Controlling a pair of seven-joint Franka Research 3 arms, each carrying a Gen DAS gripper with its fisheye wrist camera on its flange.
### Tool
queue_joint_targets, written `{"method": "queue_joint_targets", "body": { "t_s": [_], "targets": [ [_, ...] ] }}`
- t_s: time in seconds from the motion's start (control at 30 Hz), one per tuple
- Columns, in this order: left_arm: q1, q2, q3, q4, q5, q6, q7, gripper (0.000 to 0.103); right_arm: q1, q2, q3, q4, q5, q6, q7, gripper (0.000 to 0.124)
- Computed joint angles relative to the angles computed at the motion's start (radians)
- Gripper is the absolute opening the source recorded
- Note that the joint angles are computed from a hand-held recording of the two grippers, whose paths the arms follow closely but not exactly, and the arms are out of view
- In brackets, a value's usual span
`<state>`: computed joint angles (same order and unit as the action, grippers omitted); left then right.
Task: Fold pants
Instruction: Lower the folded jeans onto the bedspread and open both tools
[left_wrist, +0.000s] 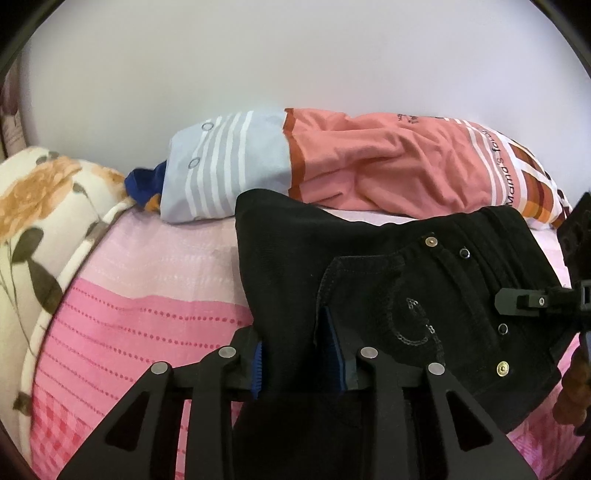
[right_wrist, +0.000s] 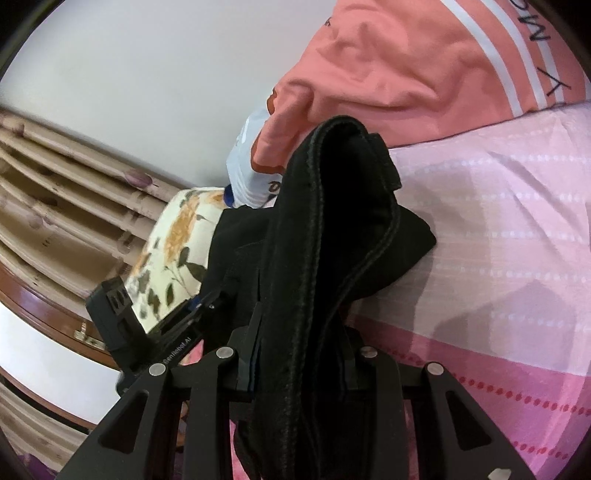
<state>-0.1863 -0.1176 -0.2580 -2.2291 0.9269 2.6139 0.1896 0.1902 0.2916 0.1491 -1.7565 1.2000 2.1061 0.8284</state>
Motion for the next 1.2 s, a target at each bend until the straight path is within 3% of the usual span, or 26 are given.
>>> {"method": "queue_joint_targets", "body": {
  "t_s": [0.3,0.5,0.57,0.63,0.7,0.77,0.83,0.9,0.97,1.03,1.1,1.2],
  "targets": [
    [0.018,0.003,0.014,-0.042,0.010,0.030,-0.108,0.057,0.032,-0.005,0.002,-0.021,-0.061,0.102,0.002,0.034],
    [0.009,0.003,0.000,-0.028,-0.002,-0.069,-0.136,0.082,0.059,-0.033,0.003,-0.061,-0.110,0.214,0.025,0.046],
    [0.007,-0.006,0.000,-0.036,0.004,-0.084,-0.158,0.084,0.091,-0.073,0.004,-0.106,-0.150,0.331,0.031,0.064],
    [0.004,-0.010,-0.003,-0.034,0.000,-0.112,-0.164,0.087,0.132,-0.144,0.012,-0.198,-0.155,0.557,0.025,0.069],
    [-0.001,-0.018,-0.015,-0.030,0.021,-0.161,-0.188,0.088,0.154,-0.220,0.034,-0.271,-0.041,0.717,-0.097,0.070],
    [-0.009,-0.030,-0.029,-0.030,0.047,-0.222,-0.222,0.089,0.194,-0.281,0.049,-0.323,0.057,0.853,-0.221,0.091],
    [-0.020,-0.038,-0.034,-0.027,0.031,-0.277,-0.230,0.091,0.244,-0.320,0.055,-0.349,0.190,0.959,-0.370,0.100],
    [-0.026,-0.050,-0.032,-0.034,0.022,-0.287,-0.240,0.091,0.276,-0.341,0.044,-0.361,0.241,0.971,-0.435,0.100],
    [-0.030,-0.059,-0.031,-0.038,0.002,-0.302,-0.239,0.091,0.295,-0.342,0.044,-0.381,0.104,0.978,-0.321,0.100],
    [-0.033,-0.070,-0.033,-0.043,-0.009,-0.312,-0.236,0.091,0.320,-0.338,0.039,-0.384,0.096,0.985,-0.328,0.100],
    [-0.034,-0.080,-0.044,-0.048,0.010,-0.333,-0.254,0.093,0.330,-0.327,0.041,-0.392,0.003,0.999,-0.238,0.100],
    [-0.038,-0.088,-0.048,-0.052,0.012,-0.353,-0.266,0.093,0.340,-0.320,0.035,-0.398,-0.026,0.982,-0.184,0.100]
  ]
}}
